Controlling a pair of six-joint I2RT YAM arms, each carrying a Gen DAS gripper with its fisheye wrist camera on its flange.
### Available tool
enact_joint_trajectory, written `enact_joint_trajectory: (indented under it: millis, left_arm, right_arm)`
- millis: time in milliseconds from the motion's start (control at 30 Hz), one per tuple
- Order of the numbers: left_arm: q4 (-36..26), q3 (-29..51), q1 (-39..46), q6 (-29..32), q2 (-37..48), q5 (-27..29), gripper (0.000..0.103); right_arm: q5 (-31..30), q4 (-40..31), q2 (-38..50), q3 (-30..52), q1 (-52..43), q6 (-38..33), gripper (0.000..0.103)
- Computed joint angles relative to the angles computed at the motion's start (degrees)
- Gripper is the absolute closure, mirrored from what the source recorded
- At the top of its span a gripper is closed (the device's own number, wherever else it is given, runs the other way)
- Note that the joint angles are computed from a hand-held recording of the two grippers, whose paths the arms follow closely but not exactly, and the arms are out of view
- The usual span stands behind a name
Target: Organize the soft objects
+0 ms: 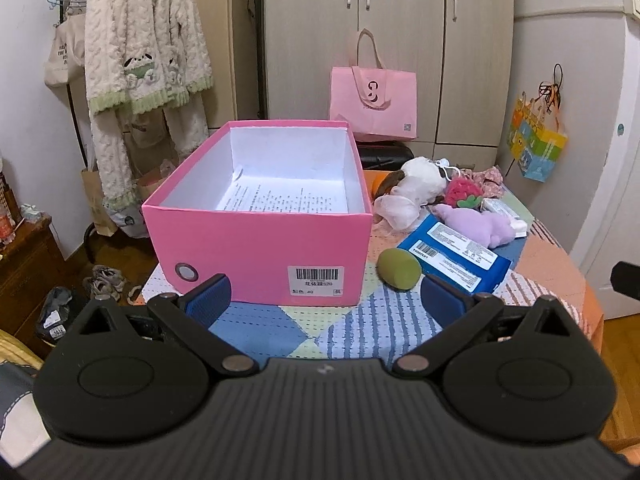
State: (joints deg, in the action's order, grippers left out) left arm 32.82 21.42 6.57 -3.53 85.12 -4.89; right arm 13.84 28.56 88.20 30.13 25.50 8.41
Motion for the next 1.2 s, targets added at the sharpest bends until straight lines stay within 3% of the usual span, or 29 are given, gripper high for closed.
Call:
enact_joint_trajectory:
  millis: [367, 1200]
  left_arm:
    - [3.96, -1.22, -0.46, 2.39, 2.03, -0.52, 0.001]
    - [6.39, -0.67, -1.25, 4.12, 4.49, 0.86, 0.000]
  right_arm:
    - [-0.65, 1.59, 1.27, -0.29, -0.73, -0.12, 0.000]
    - [-2.69, 3.46, 2.78, -0.24, -1.52, -2.66, 0.000]
